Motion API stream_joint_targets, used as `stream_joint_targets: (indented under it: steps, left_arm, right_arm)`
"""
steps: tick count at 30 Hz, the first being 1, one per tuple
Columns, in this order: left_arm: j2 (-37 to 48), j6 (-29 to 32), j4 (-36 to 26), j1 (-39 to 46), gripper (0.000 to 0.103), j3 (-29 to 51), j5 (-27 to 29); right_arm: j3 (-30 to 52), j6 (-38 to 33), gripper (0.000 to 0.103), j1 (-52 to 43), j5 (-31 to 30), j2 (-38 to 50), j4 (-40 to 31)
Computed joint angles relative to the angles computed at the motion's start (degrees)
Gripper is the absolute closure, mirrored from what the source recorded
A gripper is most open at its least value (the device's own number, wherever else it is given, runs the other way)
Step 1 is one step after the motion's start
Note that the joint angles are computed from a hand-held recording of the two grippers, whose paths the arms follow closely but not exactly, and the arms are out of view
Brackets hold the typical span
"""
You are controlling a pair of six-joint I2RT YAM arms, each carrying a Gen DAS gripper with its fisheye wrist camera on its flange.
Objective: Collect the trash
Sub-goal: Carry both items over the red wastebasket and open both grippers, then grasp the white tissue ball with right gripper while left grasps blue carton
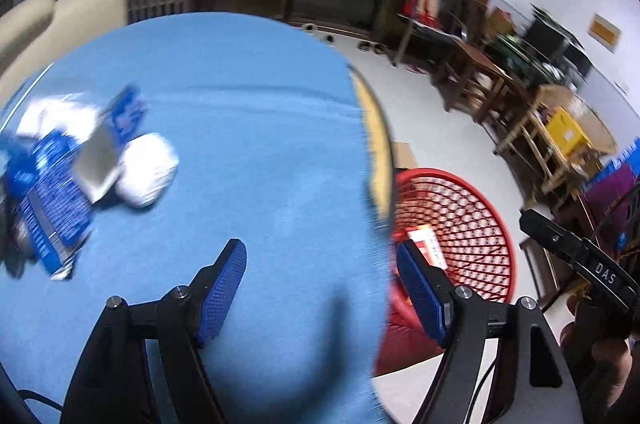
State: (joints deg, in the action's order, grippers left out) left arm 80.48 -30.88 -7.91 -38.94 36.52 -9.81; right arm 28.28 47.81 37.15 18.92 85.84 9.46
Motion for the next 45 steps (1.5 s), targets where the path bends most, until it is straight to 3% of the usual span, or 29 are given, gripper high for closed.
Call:
stream_joint_targets:
  steps: [8,14,21,27,35,42,43,44,45]
  left_arm:
    - [-14.32,1.48,-1.74,15.53,0.025,-11.89,1.36]
    - [-16.24,5.44,-0.34,32.42,0.025,-16.28,7.40]
    - [-19.77,8.38,0.53,41.90,0.025,-20.52,13.28]
    - [-21.46,15.14,1.94,51.08,0.025,-23.49,19.27]
    - [-18.43,23.06,3.27,64.81,0.025,-24.65,27.79]
    - [-15.44,22.30,4.30,62.16,0.025,-22.46,27.62]
    - [-15.85,22.03,4.18,61.11,0.025,-22.36,27.21]
    - [-17.35,20.39,2.81,58.47,0.025,-21.79,25.76]
    - [-16.61,19.94,3.32,57.11,0.025,-21.35,25.13]
  right_arm:
    - [10.57,0.38,0.006,8.25,1.33,9.44,-3.22]
    - [18.05,-0.20,0.006,12.86,2.09,14.48,-6.75]
    - [29.42,-2.87,0.006,13.99,-2.66,21.70,-7.89]
    - [51.06,-8.89,0.006,13.88,-9.33,35.96,-12.88]
    - [79.61,-22.58,0.006,15.58,-7.51,55.73,-29.84]
    - [103.40,-25.32,0.006,14.27,-9.12,69.63,-40.11]
    - [105.11,-25.24,0.014,14.08,-9.76,70.83,-39.97]
    - [106.06,-25.37,0.033,13.75,-11.13,71.48,-39.60]
    - [107.03,-25.53,0.042,13.53,-11.81,71.95,-40.05]
